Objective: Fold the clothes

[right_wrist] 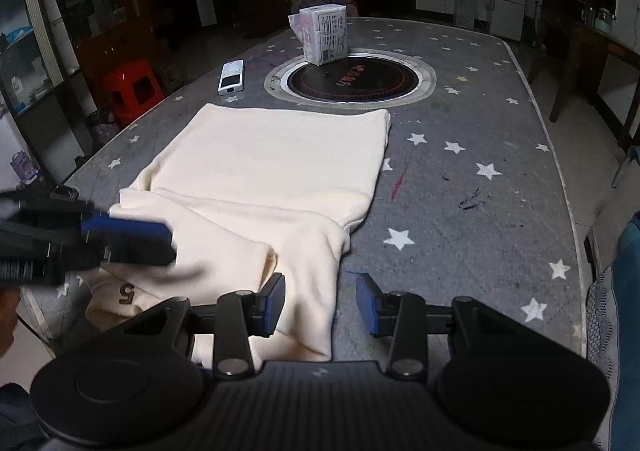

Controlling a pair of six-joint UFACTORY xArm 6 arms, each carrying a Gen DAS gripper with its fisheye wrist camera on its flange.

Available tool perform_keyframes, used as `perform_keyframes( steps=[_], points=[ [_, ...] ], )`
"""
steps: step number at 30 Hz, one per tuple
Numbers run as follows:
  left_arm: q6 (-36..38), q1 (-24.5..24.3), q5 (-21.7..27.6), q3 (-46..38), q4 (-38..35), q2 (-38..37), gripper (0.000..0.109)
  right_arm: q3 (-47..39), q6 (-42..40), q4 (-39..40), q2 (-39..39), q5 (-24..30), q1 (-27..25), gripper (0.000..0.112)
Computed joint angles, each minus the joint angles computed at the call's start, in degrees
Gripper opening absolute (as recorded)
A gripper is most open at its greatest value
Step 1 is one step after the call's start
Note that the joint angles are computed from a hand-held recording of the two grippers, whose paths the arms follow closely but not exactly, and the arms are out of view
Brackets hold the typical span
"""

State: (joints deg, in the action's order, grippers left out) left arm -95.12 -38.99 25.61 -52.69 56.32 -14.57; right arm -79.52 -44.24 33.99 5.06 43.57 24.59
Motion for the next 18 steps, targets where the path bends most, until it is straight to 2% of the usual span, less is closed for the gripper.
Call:
perform_keyframes(
  steps=[2,9,12,18],
  points=[
    [0.8,-0.2,1.7,2.1,-0.6,-2.0,0.032,-1.0,0.0,0.4,0.7,0.8,0.3,0.039],
    [2.0,-3.0,16.6,9.9,-4.8,-12.7,0.032,-3.8,-0.3,0.0,4.1,2.2,2.8,0.039],
    [1.7,-3.0,18.9,12.8,-6.8,-16.1,0.032,-4.8,0.4,-0.9,5.6,1.9,3.8,0.038],
    [3.5,-2.7,18.5,16.0,-10.6,-19.8,0.031,-5.3,1.0,-3.4,6.8,0.6,5.0,0.014]
  ],
)
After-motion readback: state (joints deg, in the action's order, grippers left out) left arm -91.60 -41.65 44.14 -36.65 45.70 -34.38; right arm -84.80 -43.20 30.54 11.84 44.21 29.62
